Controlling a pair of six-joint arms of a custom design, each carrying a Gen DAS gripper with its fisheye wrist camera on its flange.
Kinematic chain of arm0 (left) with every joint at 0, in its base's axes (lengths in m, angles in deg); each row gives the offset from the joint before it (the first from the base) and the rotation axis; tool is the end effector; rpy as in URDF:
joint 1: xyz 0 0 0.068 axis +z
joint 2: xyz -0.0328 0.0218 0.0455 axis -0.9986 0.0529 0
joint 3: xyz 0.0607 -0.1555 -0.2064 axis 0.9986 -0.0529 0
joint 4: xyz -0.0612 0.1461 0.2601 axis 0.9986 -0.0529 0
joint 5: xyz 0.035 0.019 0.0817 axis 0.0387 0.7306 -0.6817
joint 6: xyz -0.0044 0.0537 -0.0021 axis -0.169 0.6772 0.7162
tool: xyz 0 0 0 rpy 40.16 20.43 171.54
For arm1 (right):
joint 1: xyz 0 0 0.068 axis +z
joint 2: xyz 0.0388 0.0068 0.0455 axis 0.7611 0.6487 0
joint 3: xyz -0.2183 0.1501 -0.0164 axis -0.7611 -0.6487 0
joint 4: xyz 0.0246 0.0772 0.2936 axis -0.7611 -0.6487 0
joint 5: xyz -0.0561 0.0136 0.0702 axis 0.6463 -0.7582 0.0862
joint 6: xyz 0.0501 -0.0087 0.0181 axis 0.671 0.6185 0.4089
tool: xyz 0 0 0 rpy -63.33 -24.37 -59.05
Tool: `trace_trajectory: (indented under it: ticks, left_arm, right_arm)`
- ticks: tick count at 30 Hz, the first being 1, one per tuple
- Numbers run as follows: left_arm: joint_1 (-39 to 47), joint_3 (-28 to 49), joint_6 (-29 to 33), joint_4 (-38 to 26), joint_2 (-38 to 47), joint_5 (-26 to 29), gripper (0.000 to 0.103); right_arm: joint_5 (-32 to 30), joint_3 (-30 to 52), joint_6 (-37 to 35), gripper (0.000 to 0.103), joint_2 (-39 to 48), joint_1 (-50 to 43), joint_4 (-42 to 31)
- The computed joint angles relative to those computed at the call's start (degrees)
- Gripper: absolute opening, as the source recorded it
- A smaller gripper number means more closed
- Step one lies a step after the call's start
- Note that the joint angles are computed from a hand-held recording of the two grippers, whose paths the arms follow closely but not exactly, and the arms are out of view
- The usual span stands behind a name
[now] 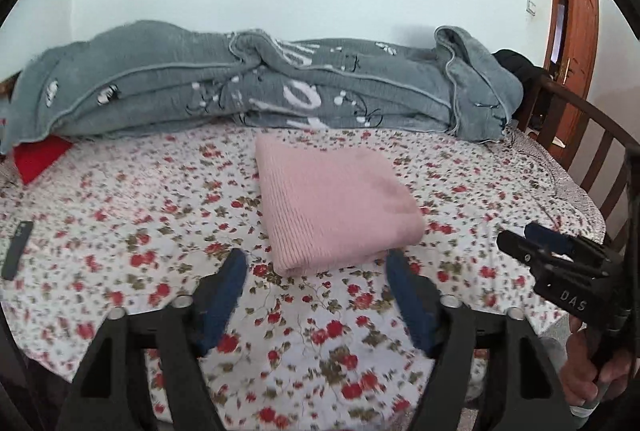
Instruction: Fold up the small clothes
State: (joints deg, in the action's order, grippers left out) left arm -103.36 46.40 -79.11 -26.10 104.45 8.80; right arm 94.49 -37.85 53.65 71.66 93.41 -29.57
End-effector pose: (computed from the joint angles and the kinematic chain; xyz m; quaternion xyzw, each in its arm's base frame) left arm 0.2323 -0.0665 0.2627 0.0637 0.8929 -0.0662 0.4407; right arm 0.2213 0.1889 0.2202 0.0055 0.8974 0.0526 0.4380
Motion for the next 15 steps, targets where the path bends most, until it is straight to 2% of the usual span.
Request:
trace_trajectory:
  ticks: [1,2,7,10,15]
  left_arm:
    - [-0.7,0.4,-0.3,-2.2,-2.3,-1.0,0.076]
    - [-1.8,0.8,-0.6,-3.6,-3.7,-2.5,0.076]
    - [-6.5,1.7,-2.5,-7.4,-8.0,-9.6,0.087]
    - [-7.7,1.8,-4.0,-8.8,-9.5,-12.0,0.087]
    - [-7.5,1.7,-5.7,-10.0,-10.7,-11.2,0.088]
  right_arm:
    - [0.8,-0.2,1.1,0.063,-1.5,0.6,-1.7]
    - [1.8,-0.5,2.2,0.075,-2.9,1.3,-3.1]
    - [11.7,0.3,4.3,0.095,-6.9,8.1,-10.6]
    - [13.2,0.8,5.9,0.098,-8.1,9.9,-14.2]
    - [15.3,0.4,9.6,0.098,-9.8,12.7,-17.5]
